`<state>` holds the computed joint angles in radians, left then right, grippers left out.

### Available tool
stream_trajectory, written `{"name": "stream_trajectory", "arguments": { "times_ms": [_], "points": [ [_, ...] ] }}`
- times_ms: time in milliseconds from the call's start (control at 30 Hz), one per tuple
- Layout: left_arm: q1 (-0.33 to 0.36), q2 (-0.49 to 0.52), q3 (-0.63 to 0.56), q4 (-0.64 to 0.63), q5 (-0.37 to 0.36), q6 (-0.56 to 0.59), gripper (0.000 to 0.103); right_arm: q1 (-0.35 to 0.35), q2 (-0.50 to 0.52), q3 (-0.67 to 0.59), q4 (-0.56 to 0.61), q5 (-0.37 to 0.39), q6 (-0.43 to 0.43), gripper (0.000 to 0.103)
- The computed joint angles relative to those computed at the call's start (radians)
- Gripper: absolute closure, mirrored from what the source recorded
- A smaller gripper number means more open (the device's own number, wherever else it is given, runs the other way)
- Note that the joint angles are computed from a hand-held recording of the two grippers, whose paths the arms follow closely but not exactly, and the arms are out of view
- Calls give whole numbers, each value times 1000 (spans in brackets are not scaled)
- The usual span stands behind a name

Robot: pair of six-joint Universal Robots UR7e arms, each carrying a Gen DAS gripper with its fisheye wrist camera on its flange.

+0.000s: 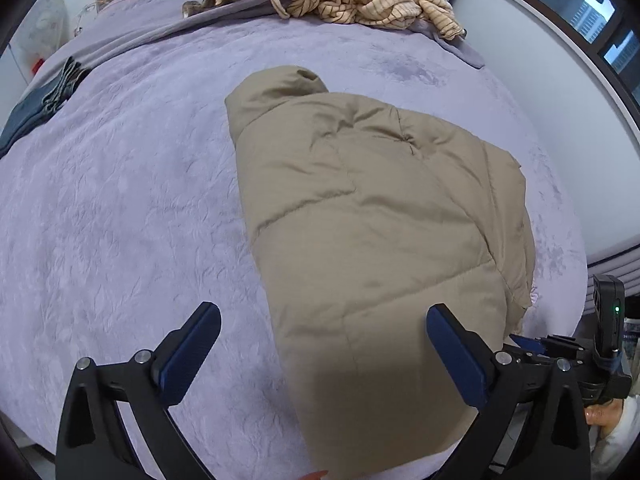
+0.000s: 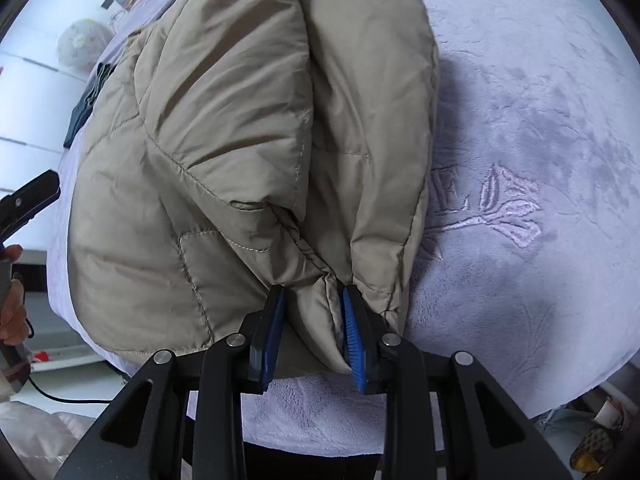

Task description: Fold large clothes

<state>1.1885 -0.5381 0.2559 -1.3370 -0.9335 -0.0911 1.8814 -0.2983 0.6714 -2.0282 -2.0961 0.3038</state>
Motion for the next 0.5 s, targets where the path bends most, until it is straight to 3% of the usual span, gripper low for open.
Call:
{"name": "stream_trajectory", "arguments": {
  "times_ms": [167, 300, 400, 500],
  "points": [
    [3, -81, 148, -40, -4, -64, 0, 2, 43, -97, 88, 8, 19, 71],
    [7, -102, 180, -65, -19, -55, 0, 4, 95, -219, 165, 10, 45, 70],
    [17, -106, 181, -56, -35, -67, 0, 2, 64, -185, 149, 19, 83, 69],
    [23, -122, 202, -58, -42, -83, 0, -1, 25, -117, 69, 54, 112, 54]
  ]
}}
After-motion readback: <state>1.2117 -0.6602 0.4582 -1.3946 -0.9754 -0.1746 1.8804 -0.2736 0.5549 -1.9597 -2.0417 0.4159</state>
